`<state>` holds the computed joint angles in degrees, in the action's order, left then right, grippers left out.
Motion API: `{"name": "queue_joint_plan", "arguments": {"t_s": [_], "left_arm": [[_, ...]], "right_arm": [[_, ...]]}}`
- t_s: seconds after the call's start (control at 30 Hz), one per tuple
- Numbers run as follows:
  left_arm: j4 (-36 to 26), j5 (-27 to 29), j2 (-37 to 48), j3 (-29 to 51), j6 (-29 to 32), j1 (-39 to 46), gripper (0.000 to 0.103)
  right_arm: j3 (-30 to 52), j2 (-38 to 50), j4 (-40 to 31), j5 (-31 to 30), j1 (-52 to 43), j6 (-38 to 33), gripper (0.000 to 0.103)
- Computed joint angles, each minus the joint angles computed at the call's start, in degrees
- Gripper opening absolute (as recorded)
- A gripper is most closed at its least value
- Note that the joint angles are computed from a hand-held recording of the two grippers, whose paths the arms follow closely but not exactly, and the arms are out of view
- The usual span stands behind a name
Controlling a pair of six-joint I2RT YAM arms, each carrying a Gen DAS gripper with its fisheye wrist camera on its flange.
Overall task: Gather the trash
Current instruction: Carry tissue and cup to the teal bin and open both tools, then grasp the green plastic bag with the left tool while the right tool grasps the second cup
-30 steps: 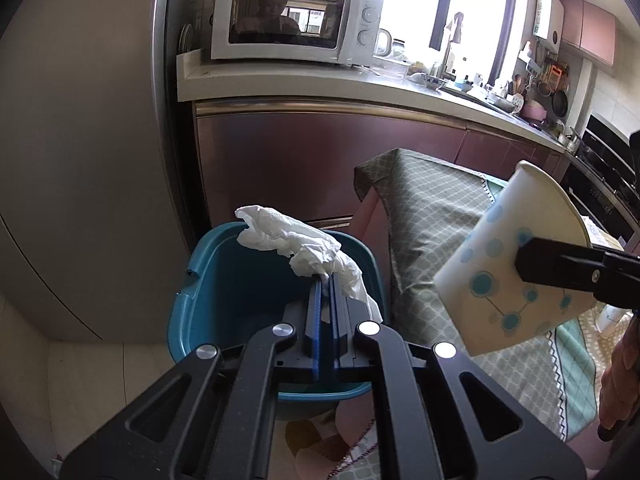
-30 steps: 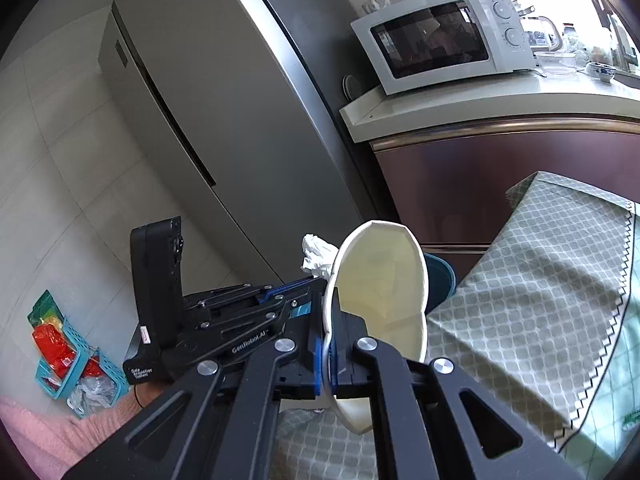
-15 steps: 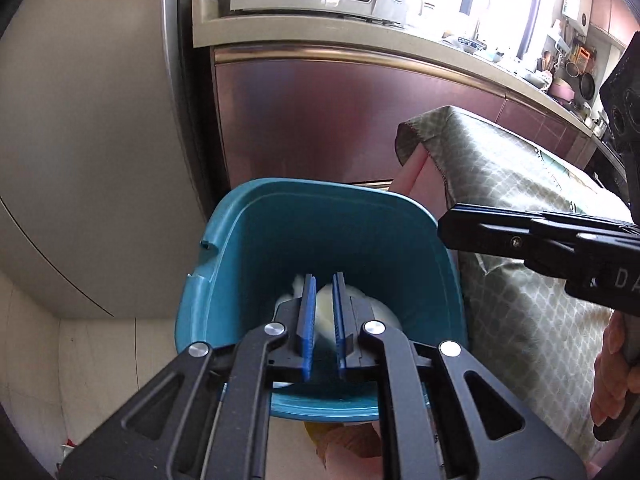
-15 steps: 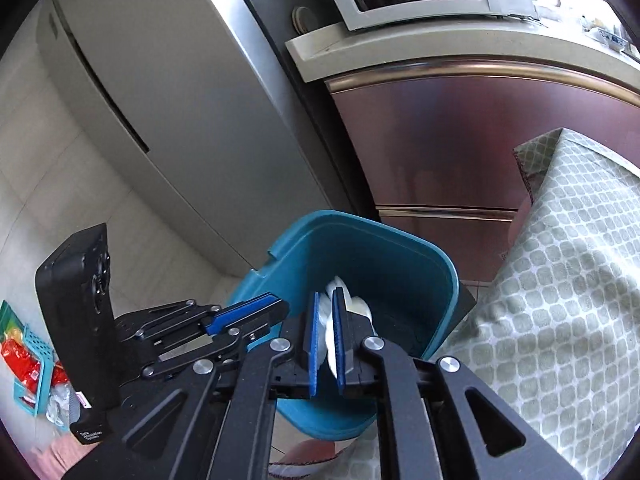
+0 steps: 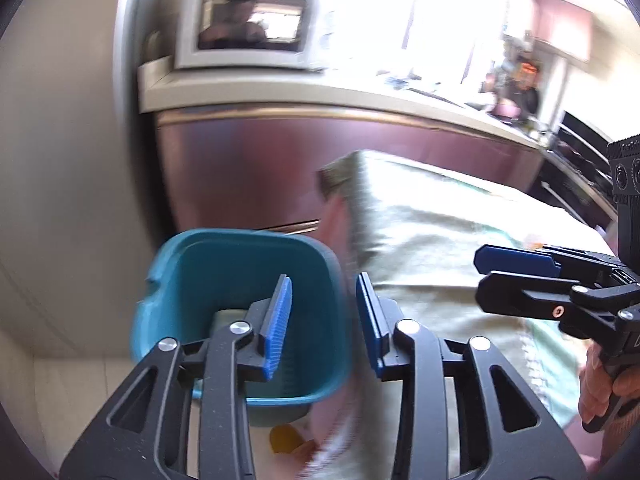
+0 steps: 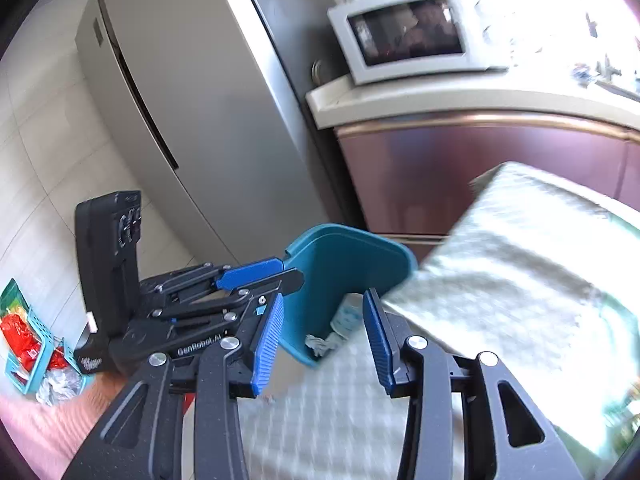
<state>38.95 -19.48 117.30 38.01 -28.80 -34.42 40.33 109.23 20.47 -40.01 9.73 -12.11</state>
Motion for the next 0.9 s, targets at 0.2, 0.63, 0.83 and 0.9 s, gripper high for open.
{"name": "queue_joint_plan", "arguments": {"t_s": [0.2,0.63,0.83,0.9], "left_arm": [[-2.9,0.7,1.6,6.8,1.6,-8.8,0.038],[-17.3,7.7,15.2,32.6,-0.9,-17.2,0.043],[-24.1,10.8,22.4,44.6,-2.6,-16.4,0.044],[-26.9,11.7,24.7,48.9,-3.1,-16.1,0.044]], "right_arm": [[-10.2,-11.2,-4.1,-6.4,-18.0,-8.5,0.041],[-10.9,-11.8,-7.4,-13.0,-51.1,-20.3,0.06],[-6.2,-2.9,-7.0,-11.6,-52.7,-20.6,0.068],[-5.3,-0.9,-6.2,-11.0,-52.2,-20.7,0.069]]}}
